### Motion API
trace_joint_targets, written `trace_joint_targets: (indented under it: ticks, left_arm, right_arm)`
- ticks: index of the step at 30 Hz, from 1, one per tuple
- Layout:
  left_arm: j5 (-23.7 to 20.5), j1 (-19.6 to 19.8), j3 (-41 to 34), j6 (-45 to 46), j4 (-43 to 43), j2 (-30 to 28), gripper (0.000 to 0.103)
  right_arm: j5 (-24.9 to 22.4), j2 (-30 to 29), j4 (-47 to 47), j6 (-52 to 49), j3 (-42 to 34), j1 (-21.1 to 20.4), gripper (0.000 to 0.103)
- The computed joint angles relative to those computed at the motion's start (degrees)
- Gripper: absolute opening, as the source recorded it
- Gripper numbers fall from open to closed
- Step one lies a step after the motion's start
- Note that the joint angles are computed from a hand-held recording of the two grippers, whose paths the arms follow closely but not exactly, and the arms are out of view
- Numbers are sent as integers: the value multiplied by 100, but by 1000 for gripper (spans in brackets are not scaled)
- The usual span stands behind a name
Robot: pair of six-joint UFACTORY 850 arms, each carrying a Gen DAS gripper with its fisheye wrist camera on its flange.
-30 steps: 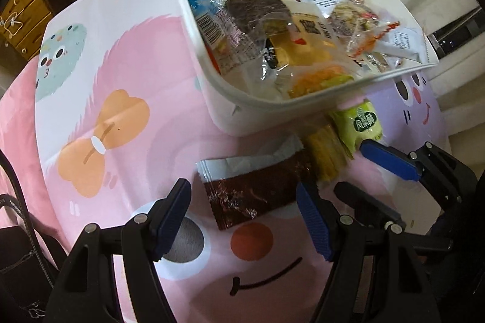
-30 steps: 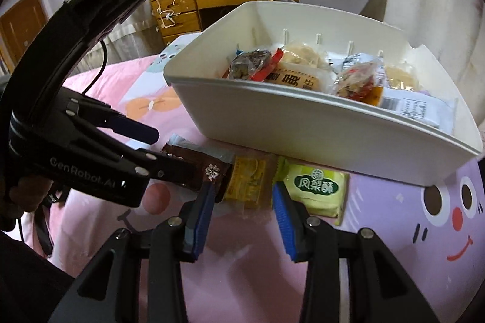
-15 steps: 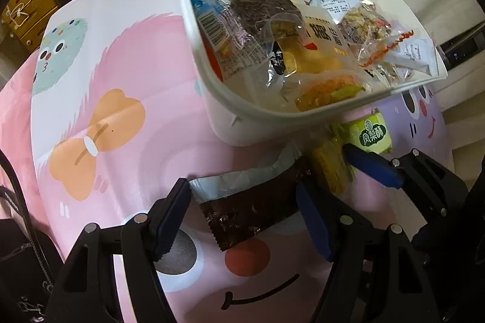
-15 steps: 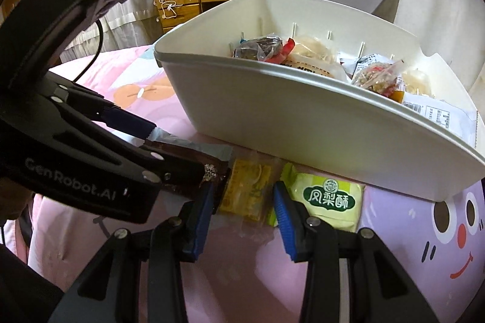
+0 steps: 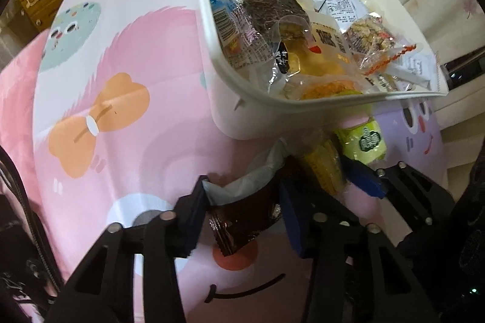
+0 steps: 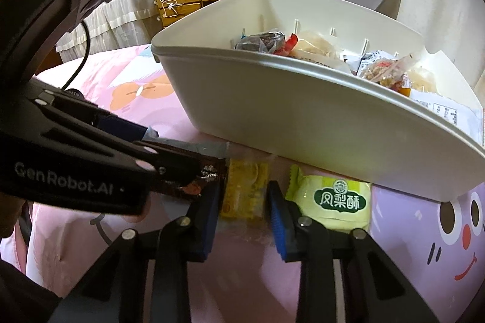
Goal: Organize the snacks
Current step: 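Lift both held snacks over the white tray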
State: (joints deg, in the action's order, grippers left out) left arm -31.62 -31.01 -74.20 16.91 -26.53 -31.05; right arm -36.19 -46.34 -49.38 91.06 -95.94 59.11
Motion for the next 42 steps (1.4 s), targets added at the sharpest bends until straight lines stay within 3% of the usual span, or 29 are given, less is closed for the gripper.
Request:
trace_joint_targets:
  ticks: [11, 29, 42]
  left_arm:
    - [-135, 63, 274, 348, -668, 198, 26]
    - [97, 274, 797, -275, -101, 993, 25]
    - [271, 552, 608, -66, -211, 1403, 26]
  right_arm:
    - [-91, 87, 202, -14, 41, 62, 29]
    - [-519, 560, -372, 1285, 328, 331, 29]
    - [-1092, 679, -652, 933, 33, 280, 29]
